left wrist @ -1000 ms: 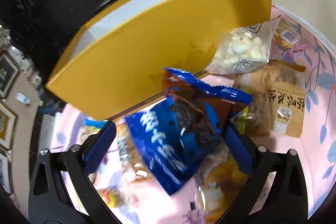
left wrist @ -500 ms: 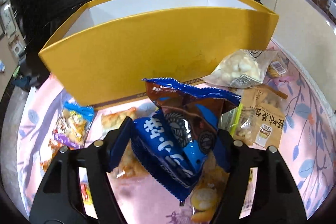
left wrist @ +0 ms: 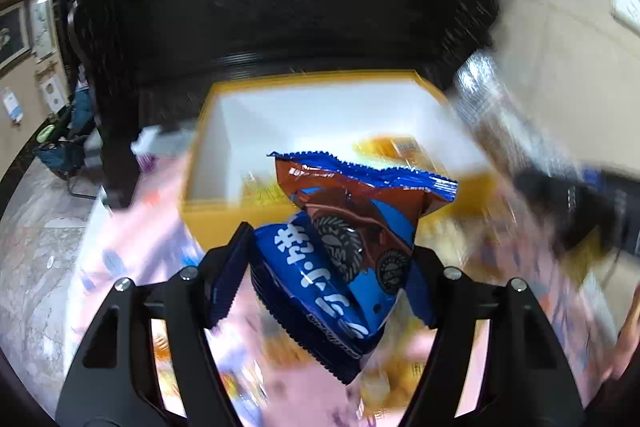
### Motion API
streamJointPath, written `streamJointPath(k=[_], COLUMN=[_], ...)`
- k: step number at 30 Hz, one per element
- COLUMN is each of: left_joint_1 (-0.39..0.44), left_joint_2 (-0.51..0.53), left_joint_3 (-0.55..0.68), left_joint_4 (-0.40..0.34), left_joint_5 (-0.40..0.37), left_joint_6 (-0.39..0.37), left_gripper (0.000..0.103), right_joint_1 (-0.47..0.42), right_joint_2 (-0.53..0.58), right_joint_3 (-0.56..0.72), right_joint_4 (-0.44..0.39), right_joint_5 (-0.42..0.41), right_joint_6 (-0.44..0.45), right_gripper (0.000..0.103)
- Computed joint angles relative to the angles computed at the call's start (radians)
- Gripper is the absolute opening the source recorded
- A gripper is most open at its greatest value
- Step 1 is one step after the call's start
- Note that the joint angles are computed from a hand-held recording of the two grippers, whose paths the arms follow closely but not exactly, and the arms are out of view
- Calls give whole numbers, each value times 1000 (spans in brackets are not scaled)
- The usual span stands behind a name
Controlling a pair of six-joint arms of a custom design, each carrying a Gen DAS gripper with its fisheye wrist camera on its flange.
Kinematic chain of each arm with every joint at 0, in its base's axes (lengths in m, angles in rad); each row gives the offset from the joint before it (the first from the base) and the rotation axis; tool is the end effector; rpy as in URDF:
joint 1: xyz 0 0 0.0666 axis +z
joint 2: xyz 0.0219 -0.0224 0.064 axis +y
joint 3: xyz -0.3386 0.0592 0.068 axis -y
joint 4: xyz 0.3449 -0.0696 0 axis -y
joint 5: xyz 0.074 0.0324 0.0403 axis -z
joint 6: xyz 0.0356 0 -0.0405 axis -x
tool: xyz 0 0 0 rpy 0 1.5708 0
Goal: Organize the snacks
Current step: 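Carry both bags over the yellow box and open both tools to drop them, then grasp the white candy bag with right tool while left tool grasps the crouton bag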
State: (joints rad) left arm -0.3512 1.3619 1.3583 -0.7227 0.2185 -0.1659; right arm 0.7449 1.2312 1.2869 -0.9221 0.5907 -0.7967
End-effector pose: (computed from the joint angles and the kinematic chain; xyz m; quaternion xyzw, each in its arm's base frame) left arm 0.4144 -0.1605 0.4023 0.2750 0.8652 -0.1367 0.3964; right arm 0.2964 0.2458 0.4127 0.1236 0.8951 0.0339 0.4271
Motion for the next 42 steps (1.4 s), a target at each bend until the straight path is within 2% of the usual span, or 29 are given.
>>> streamJointPath(k=[6,9,15,16,17,18,19,21,24,27,31,34,36,39,42], left_joint_1=[-43,-48,-56,-56,-54,-50,-45,-31,-8,28,80,124,141,144,127], left_joint_2=[262,322,386,396,412,428,434,430,398,295,132,17,-29,-104,-159], left_joint_3=[407,493,572,588,615,643,655,654,618,478,239,47,-39,-174,-262], left_joint_4=[-198,-243,-275,-281,-297,-320,-331,-327,-321,-268,-190,-151,-137,-97,-84], left_joint_5=[-70,-70,-73,-86,-91,-85,-80,-89,-79,-37,17,58,85,67,30], left_joint_6=[109,121,127,133,138,140,144,146,136,127,86,81,83,64,23], left_gripper=[70,70,73,75,87,101,101,101,101,101,101,101,101,101,101], right_joint_1=[-101,-135,-179,-186,-196,-205,-208,-207,-189,-158,-104,-50,-5,49,37], right_joint_2=[94,125,157,160,168,183,188,181,131,28,-107,-177,-176,-137,-117], right_joint_3=[137,173,204,208,219,243,254,260,227,129,-37,-184,-255,-318,-345], right_joint_4=[-25,-26,-6,-1,-6,-32,-44,-66,-89,-96,-132,-117,-78,-14,50], right_joint_5=[-55,-74,-99,-97,-96,-92,-87,-79,-80,-71,-40,-66,-91,-72,-91], right_joint_6=[74,92,122,125,130,134,139,161,174,156,53,-57,-89,-104,-127], right_gripper=[29,29,30,32,37,58,69,69,69,70,71,71,71,71,71])
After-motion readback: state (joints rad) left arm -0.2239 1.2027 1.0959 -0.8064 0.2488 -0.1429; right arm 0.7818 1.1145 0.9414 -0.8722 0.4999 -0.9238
